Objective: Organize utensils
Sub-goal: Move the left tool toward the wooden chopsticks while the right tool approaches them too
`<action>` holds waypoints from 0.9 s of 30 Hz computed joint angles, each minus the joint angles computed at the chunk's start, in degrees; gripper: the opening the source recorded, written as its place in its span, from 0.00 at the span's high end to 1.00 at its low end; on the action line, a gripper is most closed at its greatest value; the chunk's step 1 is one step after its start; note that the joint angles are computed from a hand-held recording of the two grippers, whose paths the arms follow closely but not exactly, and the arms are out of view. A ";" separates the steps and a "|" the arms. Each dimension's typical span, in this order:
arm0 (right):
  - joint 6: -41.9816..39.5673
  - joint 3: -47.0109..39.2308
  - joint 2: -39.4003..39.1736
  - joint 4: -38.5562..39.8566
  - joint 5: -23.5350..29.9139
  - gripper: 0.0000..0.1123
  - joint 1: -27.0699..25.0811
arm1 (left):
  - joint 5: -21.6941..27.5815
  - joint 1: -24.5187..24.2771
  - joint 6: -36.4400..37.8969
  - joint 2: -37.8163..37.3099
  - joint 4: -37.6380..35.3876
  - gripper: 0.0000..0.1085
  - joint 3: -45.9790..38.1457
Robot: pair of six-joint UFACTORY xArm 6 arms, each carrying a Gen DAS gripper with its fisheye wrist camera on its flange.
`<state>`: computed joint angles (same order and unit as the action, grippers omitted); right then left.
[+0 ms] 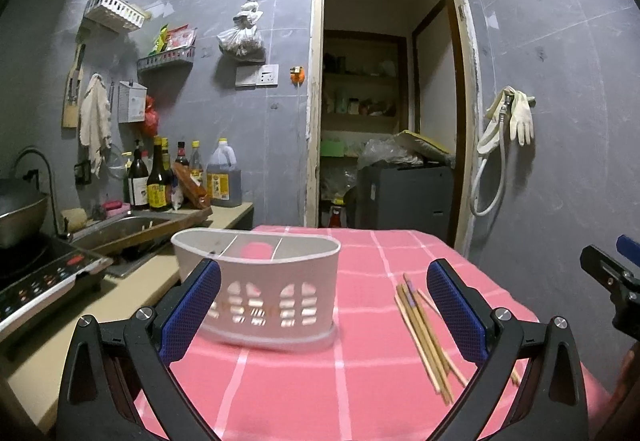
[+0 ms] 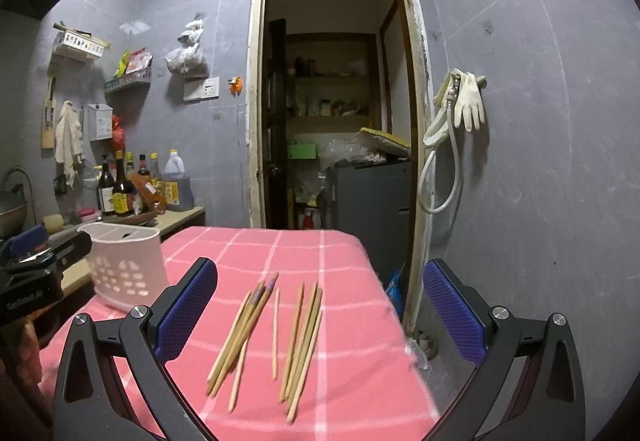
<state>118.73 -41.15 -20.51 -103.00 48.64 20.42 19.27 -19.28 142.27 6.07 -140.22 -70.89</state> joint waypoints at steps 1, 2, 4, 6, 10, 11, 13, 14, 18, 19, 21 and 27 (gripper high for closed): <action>-0.14 -0.65 0.32 -0.87 -0.68 0.08 -1.02 | -0.34 -0.35 -0.04 0.73 -0.04 0.07 -1.04; -0.10 -1.17 0.63 -1.56 -0.98 0.08 -1.62 | -0.62 -0.68 -0.09 1.49 -0.09 0.07 -2.16; 0.32 -2.27 1.49 -3.13 -1.88 0.08 -3.07 | -1.31 -1.48 1.76 2.83 -2.01 0.07 -4.18; 0.95 -3.20 2.52 -4.22 -2.82 0.08 -4.21 | -1.86 -2.09 2.21 3.98 -2.35 0.07 -5.78; 1.64 -5.01 4.46 -6.06 -6.14 0.08 -7.18 | -4.33 -3.87 -0.81 7.34 0.39 0.07 -10.21; 1.59 -5.53 4.85 -6.14 -7.33 0.08 -7.93 | -4.83 -4.30 -2.73 8.02 2.29 0.07 -10.86; 1.76 -6.45 5.59 -6.34 -11.00 0.08 -10.16 | -5.92 -5.23 -7.77 9.48 7.60 0.07 -12.41; 1.76 -6.89 5.96 -6.36 -12.54 0.08 -11.10 | -6.28 -5.75 -10.99 10.32 11.11 0.07 -13.11; 0.83 -8.93 8.00 -5.36 -19.07 0.08 -15.24 | -7.44 -7.40 -24.14 12.96 24.84 0.07 -14.84; -0.30 -9.57 8.78 -3.88 -20.88 0.08 -16.49 | -7.51 -7.74 -28.26 13.64 29.04 0.07 -15.18; -1.26 -10.46 9.99 -2.51 -24.31 0.09 -18.64 | -7.21 -8.34 -35.84 15.02 36.99 0.07 -15.65; -8.80 -13.17 14.42 4.97 -32.04 0.24 -22.71 | -6.36 -9.17 -47.34 18.17 50.23 0.12 -17.56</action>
<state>109.94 -54.32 -6.10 -98.03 16.60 -2.28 12.91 -28.46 94.92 24.24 -89.99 -88.45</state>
